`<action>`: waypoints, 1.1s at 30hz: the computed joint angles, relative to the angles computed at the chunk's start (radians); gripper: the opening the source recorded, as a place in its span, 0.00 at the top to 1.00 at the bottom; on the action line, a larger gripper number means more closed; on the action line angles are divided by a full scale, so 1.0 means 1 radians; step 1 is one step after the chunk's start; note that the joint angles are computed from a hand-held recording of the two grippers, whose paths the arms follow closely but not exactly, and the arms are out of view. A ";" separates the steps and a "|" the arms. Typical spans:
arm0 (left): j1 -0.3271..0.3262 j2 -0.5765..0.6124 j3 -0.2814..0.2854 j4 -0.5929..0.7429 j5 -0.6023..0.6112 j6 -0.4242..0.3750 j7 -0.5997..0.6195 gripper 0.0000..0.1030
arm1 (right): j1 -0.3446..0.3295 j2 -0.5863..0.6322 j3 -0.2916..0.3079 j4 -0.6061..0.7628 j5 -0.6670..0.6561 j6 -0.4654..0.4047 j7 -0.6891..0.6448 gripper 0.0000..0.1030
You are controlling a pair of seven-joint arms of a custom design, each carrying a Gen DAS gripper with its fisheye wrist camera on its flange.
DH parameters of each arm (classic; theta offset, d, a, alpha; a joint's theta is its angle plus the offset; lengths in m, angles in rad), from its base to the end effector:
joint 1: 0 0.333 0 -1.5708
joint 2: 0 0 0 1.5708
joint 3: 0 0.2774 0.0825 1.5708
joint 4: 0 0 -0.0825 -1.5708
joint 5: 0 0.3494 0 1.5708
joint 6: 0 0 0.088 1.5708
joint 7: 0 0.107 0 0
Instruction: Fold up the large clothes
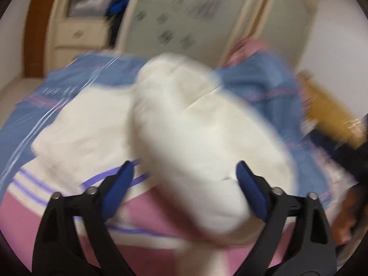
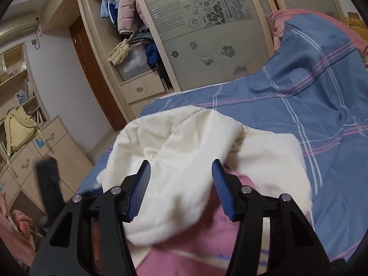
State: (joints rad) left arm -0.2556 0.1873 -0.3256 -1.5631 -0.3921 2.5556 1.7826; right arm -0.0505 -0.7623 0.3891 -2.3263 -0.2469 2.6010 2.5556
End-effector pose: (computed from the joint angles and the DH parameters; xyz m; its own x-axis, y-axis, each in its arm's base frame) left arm 0.5372 -0.3232 0.6024 -0.5862 -0.7581 0.2857 -0.6524 0.2325 -0.7213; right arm 0.3346 0.1802 0.6687 -0.2387 -0.9102 -0.3384 -0.4140 0.4106 -0.8124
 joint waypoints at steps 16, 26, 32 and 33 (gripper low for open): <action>0.035 0.095 0.009 0.119 0.090 -0.142 -0.205 0.19 | 0.200 1.086 -0.183 1.036 0.016 -0.399 -0.347 0.45; 0.076 -0.081 -0.024 -0.106 -0.251 0.108 0.131 0.15 | 0.207 0.556 -0.262 0.376 0.005 0.085 -0.151 0.28; 0.042 -0.141 0.001 -0.142 -0.647 0.095 0.483 0.21 | 0.206 0.381 -0.216 0.232 0.006 -0.103 -0.183 0.37; 0.028 -0.124 0.012 -0.120 -0.605 0.068 0.457 0.27 | 0.207 0.375 -0.207 0.211 0.012 -0.125 -0.191 0.43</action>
